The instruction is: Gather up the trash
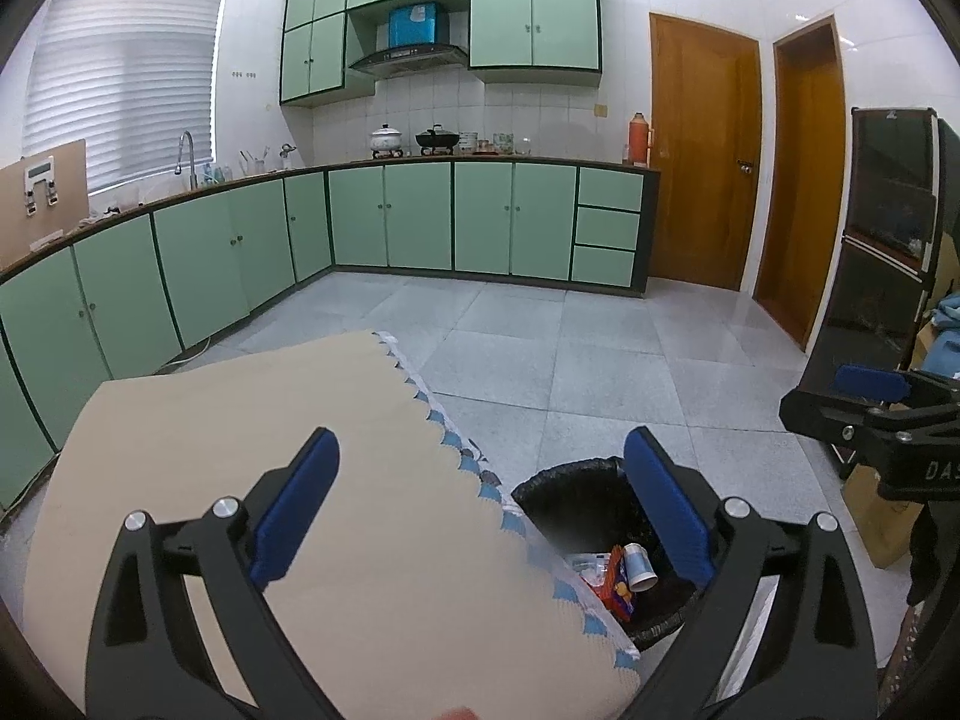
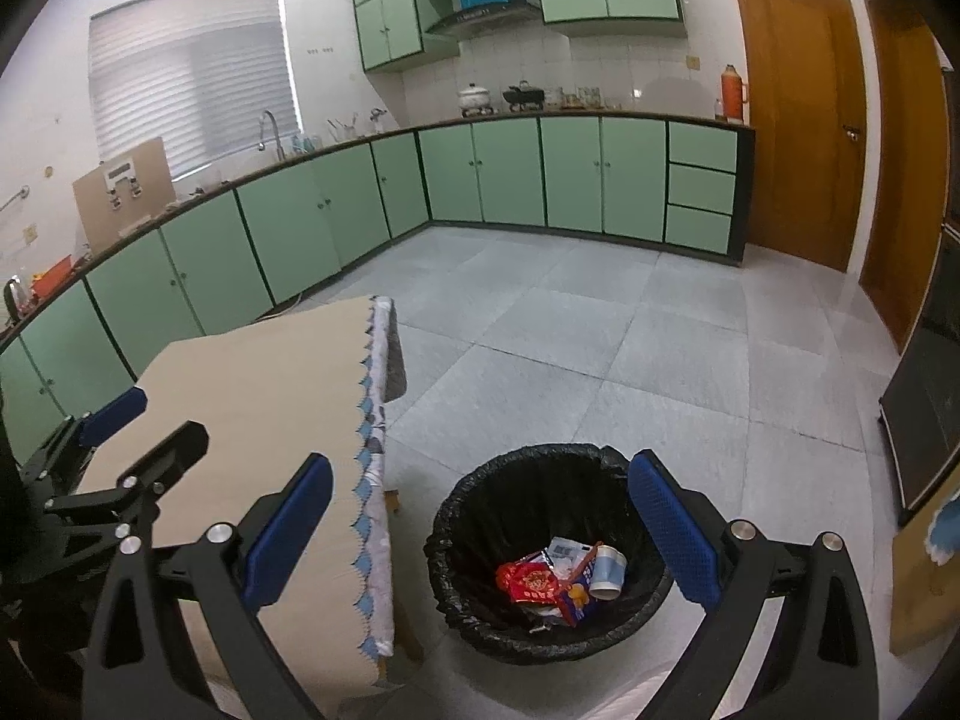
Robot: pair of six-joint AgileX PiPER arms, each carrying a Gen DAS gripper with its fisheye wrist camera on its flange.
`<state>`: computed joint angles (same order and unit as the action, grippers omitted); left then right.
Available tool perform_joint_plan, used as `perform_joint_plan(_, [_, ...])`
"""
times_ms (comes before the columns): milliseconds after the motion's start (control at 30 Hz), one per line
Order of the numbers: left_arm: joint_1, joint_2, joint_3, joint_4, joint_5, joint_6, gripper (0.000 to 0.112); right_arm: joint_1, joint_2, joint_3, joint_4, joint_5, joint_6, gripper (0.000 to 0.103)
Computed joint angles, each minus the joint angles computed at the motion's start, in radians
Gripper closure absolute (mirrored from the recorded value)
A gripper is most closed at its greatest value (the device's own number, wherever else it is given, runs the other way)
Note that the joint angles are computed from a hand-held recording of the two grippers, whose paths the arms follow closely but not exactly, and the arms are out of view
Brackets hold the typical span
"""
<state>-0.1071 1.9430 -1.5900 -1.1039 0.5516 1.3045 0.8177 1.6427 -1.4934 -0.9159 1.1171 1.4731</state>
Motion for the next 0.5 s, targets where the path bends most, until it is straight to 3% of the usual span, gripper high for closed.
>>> perform_joint_plan(500, [0.066,-0.12,0.134,-0.156,0.018,0.164,0.019,0.105,0.008,-0.027,-0.073,0.062,0.022,0.006])
